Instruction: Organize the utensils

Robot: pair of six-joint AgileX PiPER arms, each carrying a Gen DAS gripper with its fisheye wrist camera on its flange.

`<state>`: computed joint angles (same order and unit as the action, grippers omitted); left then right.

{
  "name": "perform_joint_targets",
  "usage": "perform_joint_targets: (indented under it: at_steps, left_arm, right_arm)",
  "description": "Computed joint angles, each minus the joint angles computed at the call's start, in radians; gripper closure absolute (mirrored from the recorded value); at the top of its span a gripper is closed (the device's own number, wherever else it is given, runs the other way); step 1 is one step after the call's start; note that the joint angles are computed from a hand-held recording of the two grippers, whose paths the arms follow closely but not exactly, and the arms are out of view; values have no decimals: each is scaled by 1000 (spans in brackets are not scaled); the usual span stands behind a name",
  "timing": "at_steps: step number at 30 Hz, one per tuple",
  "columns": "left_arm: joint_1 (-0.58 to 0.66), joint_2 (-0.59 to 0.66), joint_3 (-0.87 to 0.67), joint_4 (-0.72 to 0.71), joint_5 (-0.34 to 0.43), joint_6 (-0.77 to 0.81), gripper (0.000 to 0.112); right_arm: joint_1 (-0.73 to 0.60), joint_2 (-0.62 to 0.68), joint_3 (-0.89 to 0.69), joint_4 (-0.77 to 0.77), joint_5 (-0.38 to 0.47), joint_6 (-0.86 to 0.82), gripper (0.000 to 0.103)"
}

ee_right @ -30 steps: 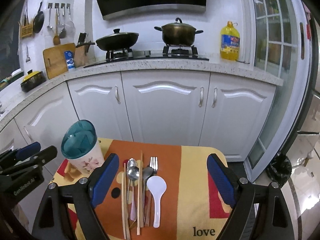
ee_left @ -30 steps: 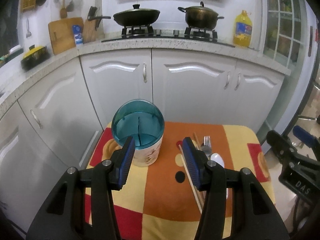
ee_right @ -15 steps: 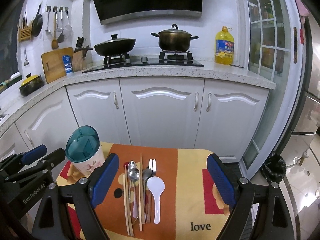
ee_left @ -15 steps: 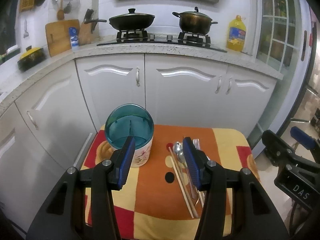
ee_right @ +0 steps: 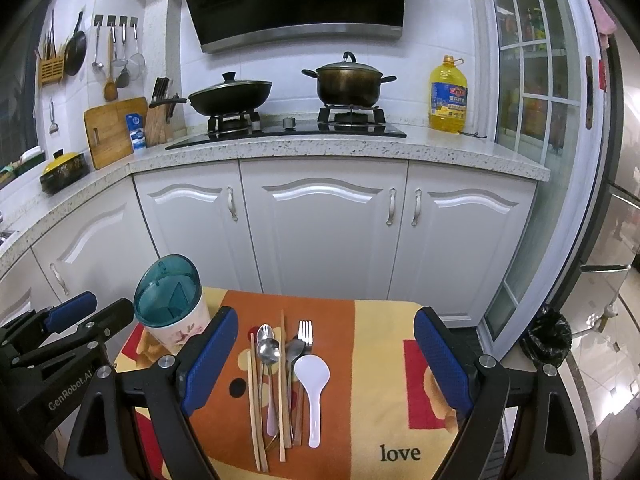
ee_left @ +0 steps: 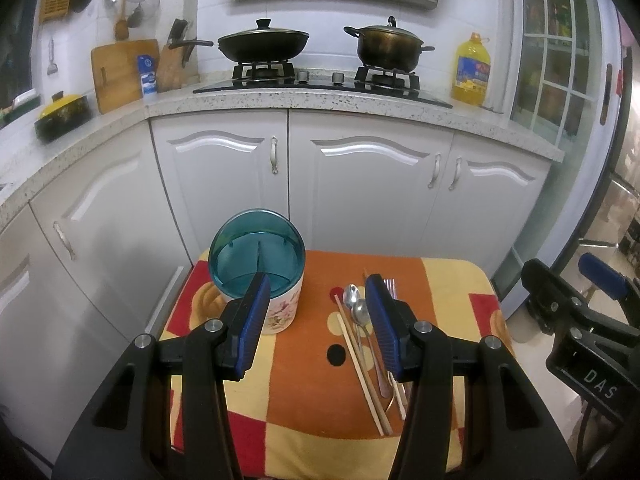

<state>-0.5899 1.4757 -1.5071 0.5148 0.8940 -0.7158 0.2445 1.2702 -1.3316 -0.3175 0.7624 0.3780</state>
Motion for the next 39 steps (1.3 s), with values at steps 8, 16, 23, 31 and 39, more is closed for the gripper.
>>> perform_joint_targets:
  at_steps: [8, 16, 23, 31, 39]
  left_arm:
    - [1, -9, 2, 7, -4, 0, 63]
    - [6, -9, 1, -5, -5, 15, 63]
    - [8, -7, 5, -8, -10, 24, 63]
    - [14, -5, 15, -5, -16, 15, 63]
    - [11, -3, 27, 8, -22, -4, 63]
  right_arm:
    - [10, 0, -2, -12, 4, 11, 15]
    - [3, 2, -6, 0, 9, 0, 15]
    - [6, 4, -7, -1, 10, 2, 15]
    - [6, 7, -8, 5, 14, 2, 15]
    - [13, 9, -9, -4, 16, 11, 15]
